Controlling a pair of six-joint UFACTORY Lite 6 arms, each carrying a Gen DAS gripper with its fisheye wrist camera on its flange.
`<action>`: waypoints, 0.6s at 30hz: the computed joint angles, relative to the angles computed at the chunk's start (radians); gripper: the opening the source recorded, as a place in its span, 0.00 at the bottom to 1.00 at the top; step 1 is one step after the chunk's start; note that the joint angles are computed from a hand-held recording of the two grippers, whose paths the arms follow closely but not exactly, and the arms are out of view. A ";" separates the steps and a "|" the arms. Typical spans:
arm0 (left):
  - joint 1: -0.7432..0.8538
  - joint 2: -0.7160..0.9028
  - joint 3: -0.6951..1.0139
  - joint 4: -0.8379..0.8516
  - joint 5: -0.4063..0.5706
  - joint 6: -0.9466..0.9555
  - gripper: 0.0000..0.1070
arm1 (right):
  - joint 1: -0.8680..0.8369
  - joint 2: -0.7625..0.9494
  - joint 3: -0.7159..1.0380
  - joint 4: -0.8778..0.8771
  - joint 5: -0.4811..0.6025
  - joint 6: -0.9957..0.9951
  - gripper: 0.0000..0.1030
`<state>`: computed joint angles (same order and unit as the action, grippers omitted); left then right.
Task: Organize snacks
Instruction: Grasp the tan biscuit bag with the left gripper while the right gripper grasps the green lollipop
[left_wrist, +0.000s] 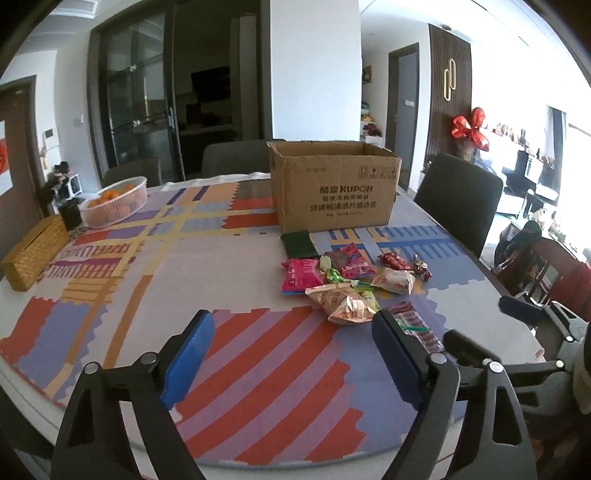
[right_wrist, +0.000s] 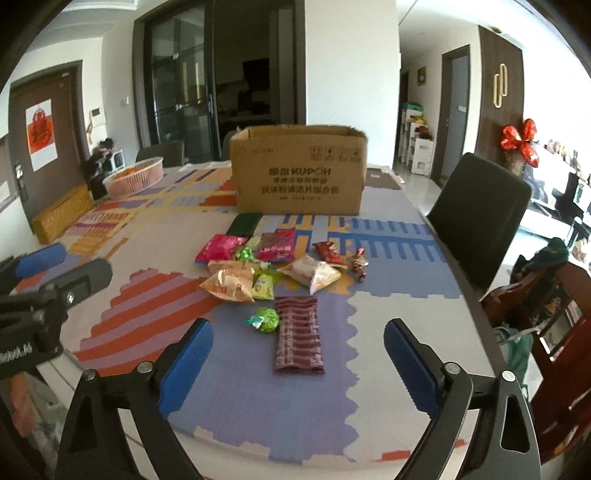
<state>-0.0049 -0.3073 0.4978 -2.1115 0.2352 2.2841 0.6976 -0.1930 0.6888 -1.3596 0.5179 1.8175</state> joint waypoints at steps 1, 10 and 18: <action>-0.002 0.024 0.013 -0.017 0.006 0.021 0.79 | -0.010 0.022 0.010 -0.013 -0.018 0.005 0.89; 0.006 0.306 0.199 0.202 0.076 -0.165 0.69 | -0.108 0.214 0.113 -0.088 -0.175 0.022 0.72; -0.009 0.515 0.371 0.391 0.111 -0.368 0.64 | -0.169 0.332 0.190 -0.095 -0.267 0.004 0.58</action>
<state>-0.0142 0.2082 0.8683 -1.7201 0.3467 1.9158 0.5283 0.1393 0.8784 -1.4544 0.2509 1.8218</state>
